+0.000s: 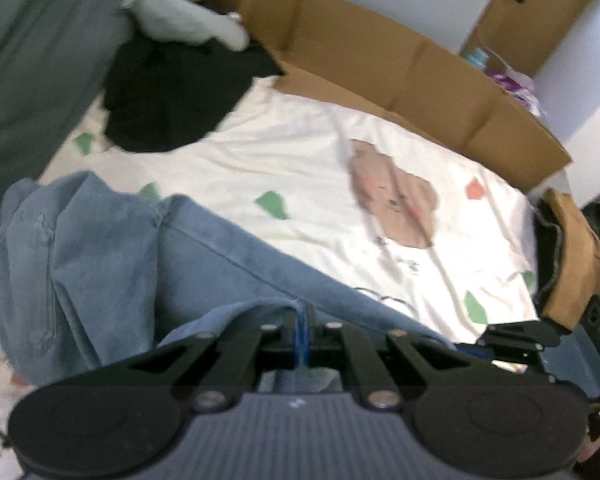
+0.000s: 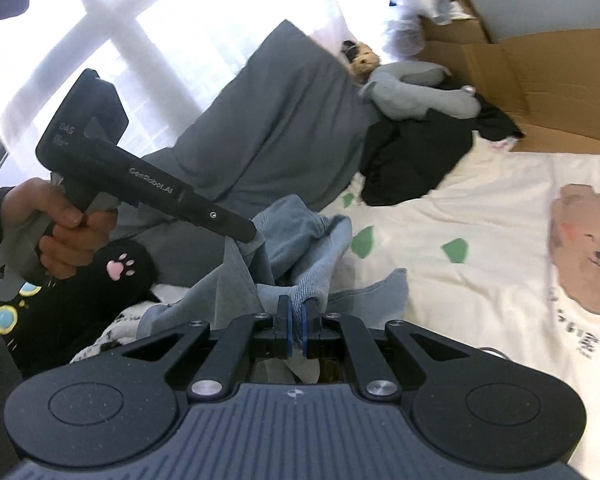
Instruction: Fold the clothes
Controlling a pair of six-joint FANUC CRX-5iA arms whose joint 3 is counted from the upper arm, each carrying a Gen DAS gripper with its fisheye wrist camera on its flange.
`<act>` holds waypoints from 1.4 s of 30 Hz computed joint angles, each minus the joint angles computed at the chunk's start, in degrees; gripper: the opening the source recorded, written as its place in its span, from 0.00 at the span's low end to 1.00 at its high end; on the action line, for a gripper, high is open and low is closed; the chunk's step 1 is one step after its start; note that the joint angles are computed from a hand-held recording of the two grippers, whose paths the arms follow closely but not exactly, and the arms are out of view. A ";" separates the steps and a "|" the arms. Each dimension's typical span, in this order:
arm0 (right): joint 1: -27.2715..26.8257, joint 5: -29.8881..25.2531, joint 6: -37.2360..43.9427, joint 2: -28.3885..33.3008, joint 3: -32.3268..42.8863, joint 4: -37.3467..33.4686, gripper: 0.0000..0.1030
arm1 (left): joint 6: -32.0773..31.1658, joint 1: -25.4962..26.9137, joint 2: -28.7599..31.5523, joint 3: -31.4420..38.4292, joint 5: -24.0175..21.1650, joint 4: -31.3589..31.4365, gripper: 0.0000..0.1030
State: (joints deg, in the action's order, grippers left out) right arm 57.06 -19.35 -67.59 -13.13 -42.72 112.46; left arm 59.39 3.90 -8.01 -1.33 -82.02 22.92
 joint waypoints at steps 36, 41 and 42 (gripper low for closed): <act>43.90 -60.87 14.30 -9.33 0.14 -49.85 0.02 | 0.38 -24.52 14.89 13.14 -3.89 1.99 0.01; 49.64 -68.97 11.32 -9.88 1.96 -54.43 0.02 | -0.65 -26.03 15.54 12.44 -3.50 5.15 0.02; 50.30 -70.32 10.50 -9.88 2.30 -55.76 0.03 | -0.62 -26.40 15.74 12.32 -3.26 4.87 0.02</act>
